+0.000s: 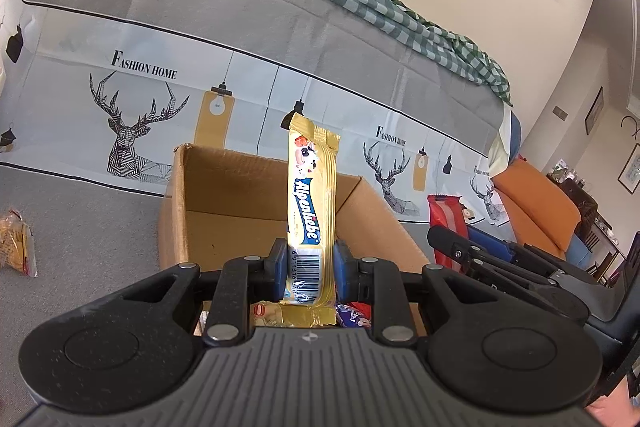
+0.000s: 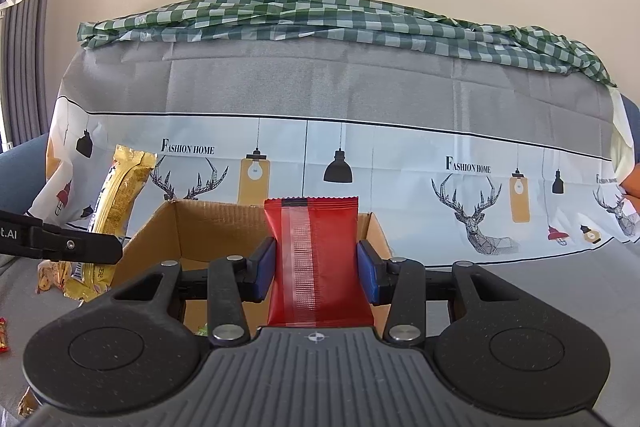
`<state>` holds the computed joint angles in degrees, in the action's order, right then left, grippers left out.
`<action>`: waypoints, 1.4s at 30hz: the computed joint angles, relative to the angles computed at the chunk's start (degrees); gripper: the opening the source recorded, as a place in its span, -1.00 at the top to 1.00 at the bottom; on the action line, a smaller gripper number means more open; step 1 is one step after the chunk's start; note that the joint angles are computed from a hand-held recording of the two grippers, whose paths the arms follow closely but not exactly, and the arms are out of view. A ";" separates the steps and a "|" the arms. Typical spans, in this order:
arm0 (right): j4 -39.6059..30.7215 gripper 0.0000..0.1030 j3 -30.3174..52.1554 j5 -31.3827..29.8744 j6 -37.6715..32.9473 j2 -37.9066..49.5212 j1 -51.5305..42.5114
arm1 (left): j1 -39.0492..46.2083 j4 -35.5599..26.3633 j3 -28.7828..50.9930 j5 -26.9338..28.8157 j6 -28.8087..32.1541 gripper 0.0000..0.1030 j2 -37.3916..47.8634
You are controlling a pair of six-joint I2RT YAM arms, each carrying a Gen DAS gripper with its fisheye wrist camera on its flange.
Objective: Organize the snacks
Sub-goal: 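Carry the red bar and yellow wafer bar over the cardboard box, then open both tools to drop the red bar and wafer bar into the box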
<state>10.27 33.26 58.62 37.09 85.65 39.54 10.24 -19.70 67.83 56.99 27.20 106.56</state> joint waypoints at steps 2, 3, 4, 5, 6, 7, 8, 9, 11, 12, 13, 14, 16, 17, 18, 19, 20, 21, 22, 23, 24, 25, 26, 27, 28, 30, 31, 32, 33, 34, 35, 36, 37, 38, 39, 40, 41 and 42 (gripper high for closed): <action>-0.20 0.13 0.08 0.14 0.03 -0.06 0.06 | -0.02 0.18 -0.12 0.05 0.06 0.51 -0.02; -0.21 0.13 0.06 0.05 -0.01 -0.10 -0.01 | -0.01 0.20 -0.14 0.14 0.10 0.51 -0.01; -0.10 0.13 -0.02 -0.01 -0.02 -0.16 -0.03 | 0.08 0.08 -0.07 0.27 0.32 0.51 0.04; 0.00 0.13 -0.06 -0.03 -0.10 -0.18 -0.06 | 0.13 -0.01 -0.07 0.33 0.47 0.51 0.03; -0.01 0.13 -0.06 -0.04 -0.11 -0.18 -0.11 | 0.15 -0.02 -0.10 0.36 0.54 0.51 0.02; -0.02 0.13 -0.14 -0.11 -0.13 -0.29 -0.20 | 0.11 0.04 -0.22 0.36 0.59 0.51 -0.06; -0.01 0.13 -0.14 -0.09 -0.13 -0.31 -0.22 | 0.09 0.14 -0.32 0.35 0.64 0.51 -0.11; 0.16 0.13 -0.26 -0.09 -0.32 -0.43 -0.32 | 0.08 0.18 -0.38 0.35 0.70 0.51 -0.12; 0.58 0.13 -0.47 -0.08 -0.58 -0.54 -0.40 | 0.06 0.04 -0.29 0.43 0.79 0.51 -0.08; 0.66 0.13 -0.50 -0.17 -0.60 -0.56 -0.44 | 0.06 0.04 -0.29 0.43 0.79 0.51 -0.08; 0.48 0.13 -0.42 -0.12 -0.49 -0.51 -0.39 | 0.04 0.13 -0.36 0.43 0.86 0.51 -0.13; 0.43 0.13 -0.39 -0.06 -0.46 -0.49 -0.33 | 0.03 0.16 -0.40 0.44 0.89 0.51 -0.14; 0.70 0.12 -0.47 0.03 -0.62 -0.53 -0.26 | 0.05 0.06 -0.35 0.50 1.08 0.51 -0.12; 0.98 0.12 -0.60 0.04 -0.82 -0.61 -0.26 | 0.07 0.12 -0.40 0.54 1.12 0.51 -0.14; 1.13 0.12 -0.63 0.02 -0.92 -0.59 -0.27 | 0.08 0.06 -0.36 0.58 1.18 0.51 -0.13; 1.25 0.12 -0.66 -0.10 -1.00 -0.59 -0.34 | 0.08 0.06 -0.36 0.58 1.18 0.51 -0.13; 1.31 0.12 -0.64 -0.13 -1.00 -0.54 -0.35 | 0.08 0.09 -0.38 0.55 1.15 0.51 -0.16; 1.59 0.12 -0.74 -0.10 -1.12 -0.50 -0.34 | 0.08 0.09 -0.38 0.55 1.15 0.51 -0.16; 1.69 0.12 -0.72 -0.04 -1.14 -0.46 -0.29 | 0.09 0.05 -0.42 0.63 1.22 0.51 -0.20; 1.75 0.12 -0.71 0.00 -1.08 -0.40 -0.21 | 0.07 -0.01 -0.47 0.64 1.29 0.51 -0.28; 1.81 0.12 -0.78 -0.05 -1.02 -0.36 -0.17 | 0.06 -0.22 -0.41 0.69 1.44 0.51 -0.28; 1.84 0.11 -0.75 -0.24 -1.03 -0.29 -0.21 | 0.06 -0.69 -0.22 0.76 1.69 0.50 -0.19; 1.97 0.10 -0.76 -0.48 -1.10 -0.28 -0.23 | 0.06 -1.54 0.19 0.92 2.12 0.51 0.04; 2.26 0.07 -0.81 -0.91 -1.23 -0.25 -0.30 | 0.12 -2.65 0.71 1.13 2.52 0.49 0.34; 2.37 0.03 -0.78 -1.43 -1.27 -0.17 -0.42 | 0.09 -3.77 1.39 1.12 2.76 0.40 0.79; 1.52 -0.07 -0.12 -1.78 -1.21 0.40 -0.44 | 0.07 -4.54 1.99 1.04 2.54 0.29 1.23; 1.45 -0.14 0.02 -1.41 -1.42 0.59 -0.29 | 0.05 -4.46 1.96 0.85 2.36 0.29 1.14; 1.48 -0.16 0.07 -1.20 -1.51 0.63 -0.22 | 0.04 -4.45 1.96 0.77 2.33 0.28 1.13; 1.47 -0.18 0.01 -1.24 -1.42 0.52 -0.26 | 0.02 -4.48 1.93 0.68 2.37 0.28 1.15; 1.35 -0.18 -0.02 -1.33 -1.25 0.44 -0.35 | 0.01 -4.56 1.94 0.55 2.48 0.28 1.13; 1.19 -0.18 0.01 -1.31 -1.04 0.45 -0.37 | 0.01 -4.50 1.86 0.40 2.58 0.28 1.05; 1.09 -0.18 0.03 -1.33 -0.96 0.42 -0.43 | 0.04 -4.45 1.76 0.26 2.67 0.28 0.99; 0.97 -0.19 0.01 -1.35 -0.81 0.36 -0.43 | -0.02 -4.37 1.79 0.07 2.50 0.28 0.97; 0.95 -0.19 -0.02 -1.38 -0.78 0.34 -0.46 | -0.03 -4.24 1.76 -0.04 2.37 0.28 0.96; 0.99 -0.19 -0.01 -1.38 -0.85 0.37 -0.48 | -0.04 -3.94 1.67 -0.19 2.18 0.28 0.90; 1.04 -0.19 0.02 -1.40 -0.98 0.40 -0.54 | -0.05 -3.64 1.57 -0.41 2.00 0.28 0.80; 1.10 -0.19 -0.08 -1.42 -0.87 0.33 -0.51 | 0.01 -3.42 1.50 -0.58 1.90 0.28 0.71; 1.17 -0.19 -0.08 -1.51 -0.85 0.34 -0.54 | 0.11 -3.14 1.39 -0.78 1.84 0.28 0.64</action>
